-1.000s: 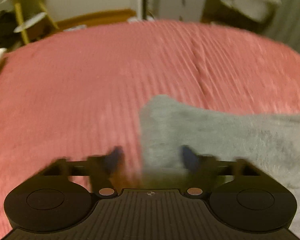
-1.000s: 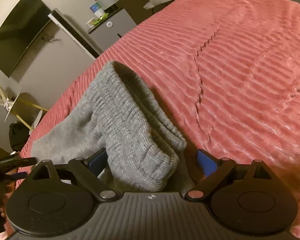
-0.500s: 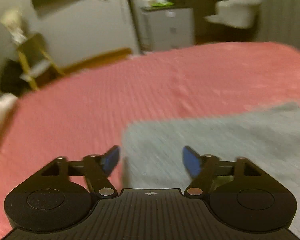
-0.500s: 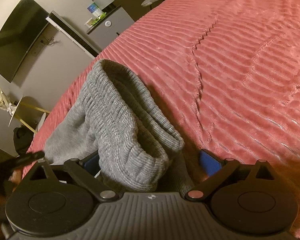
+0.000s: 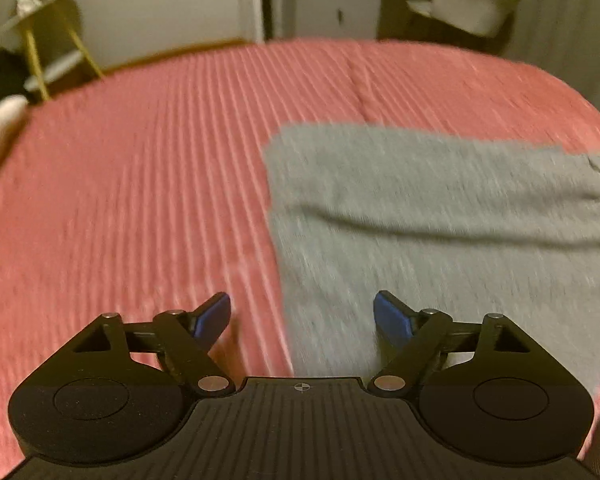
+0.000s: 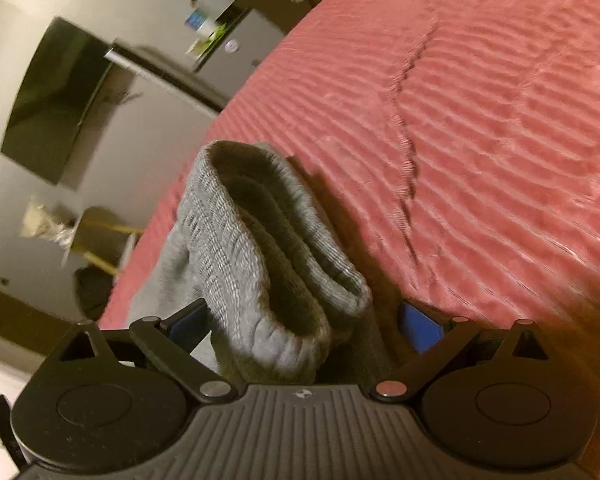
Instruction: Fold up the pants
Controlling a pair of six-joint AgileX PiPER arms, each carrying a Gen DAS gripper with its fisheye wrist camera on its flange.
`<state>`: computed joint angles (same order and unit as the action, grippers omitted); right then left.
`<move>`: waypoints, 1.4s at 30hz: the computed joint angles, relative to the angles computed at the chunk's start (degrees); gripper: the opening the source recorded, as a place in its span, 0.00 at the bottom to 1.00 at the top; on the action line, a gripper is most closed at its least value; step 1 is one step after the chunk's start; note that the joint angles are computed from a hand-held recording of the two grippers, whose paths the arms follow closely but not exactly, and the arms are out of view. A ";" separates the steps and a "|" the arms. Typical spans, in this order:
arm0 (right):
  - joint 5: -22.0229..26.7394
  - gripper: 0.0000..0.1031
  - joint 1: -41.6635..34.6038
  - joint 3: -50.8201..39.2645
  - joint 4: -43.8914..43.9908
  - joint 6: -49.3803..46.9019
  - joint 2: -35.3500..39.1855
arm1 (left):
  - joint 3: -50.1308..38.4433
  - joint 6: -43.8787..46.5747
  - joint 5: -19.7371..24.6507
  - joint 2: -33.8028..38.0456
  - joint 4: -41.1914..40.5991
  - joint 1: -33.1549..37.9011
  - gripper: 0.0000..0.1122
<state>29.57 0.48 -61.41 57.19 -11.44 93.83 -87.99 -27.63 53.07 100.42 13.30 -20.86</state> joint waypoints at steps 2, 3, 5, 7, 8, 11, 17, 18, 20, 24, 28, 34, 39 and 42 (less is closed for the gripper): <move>3.39 0.96 -1.63 -2.70 1.16 -4.39 2.27 | 1.64 1.80 -0.88 -0.24 -4.60 1.72 0.74; 5.17 0.96 -2.39 -4.47 1.54 -7.12 3.75 | 2.74 2.44 -2.30 -0.48 -8.04 3.46 0.74; 8.23 0.96 -3.69 -7.67 2.76 -11.13 6.73 | 3.92 3.94 -3.48 -0.88 -15.81 6.80 0.74; 11.97 0.96 -5.06 -11.40 3.30 -12.45 10.42 | 3.99 6.59 -3.41 -0.51 -21.80 9.80 0.75; 13.25 0.95 -5.67 -12.72 4.37 -14.15 11.88 | 4.44 7.72 -3.98 -0.56 -23.45 9.78 0.75; 15.50 0.88 -6.48 -15.83 4.45 -17.62 14.24 | 3.59 13.51 -4.07 0.28 -29.82 11.26 0.73; 24.50 0.66 -10.48 -19.71 8.97 -23.35 17.68 | -2.16 19.03 -4.73 7.31 -35.92 11.82 0.77; 25.54 0.67 -10.96 -20.51 8.95 -23.02 18.51 | -3.66 18.53 -5.00 8.47 -35.62 11.38 0.76; 27.12 0.73 -11.32 -22.29 8.64 -21.26 19.59 | -2.50 19.92 -6.92 7.46 -37.14 11.07 0.59; 27.75 0.81 -10.33 -25.16 5.96 -20.11 20.82 | -3.54 20.18 -7.52 9.70 -36.88 10.69 0.59; 24.20 0.61 -8.54 -23.66 4.37 -18.75 19.20 | -6.21 16.12 -7.36 10.80 -34.98 9.41 0.38; 13.10 0.53 -2.93 -15.38 0.81 -20.99 8.06 | -3.72 10.31 -9.34 5.31 -26.59 5.78 0.22; 12.83 0.51 0.04 -19.06 -2.93 -16.50 5.37 | -4.85 10.97 -8.43 2.46 -27.98 6.70 0.18; 13.83 0.50 1.15 -23.12 -4.22 -14.81 5.88 | -7.08 9.80 -8.18 2.82 -25.42 6.19 0.17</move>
<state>43.41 1.63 -84.53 52.97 -26.25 99.71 -95.07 -17.83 44.89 103.24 -12.12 -14.67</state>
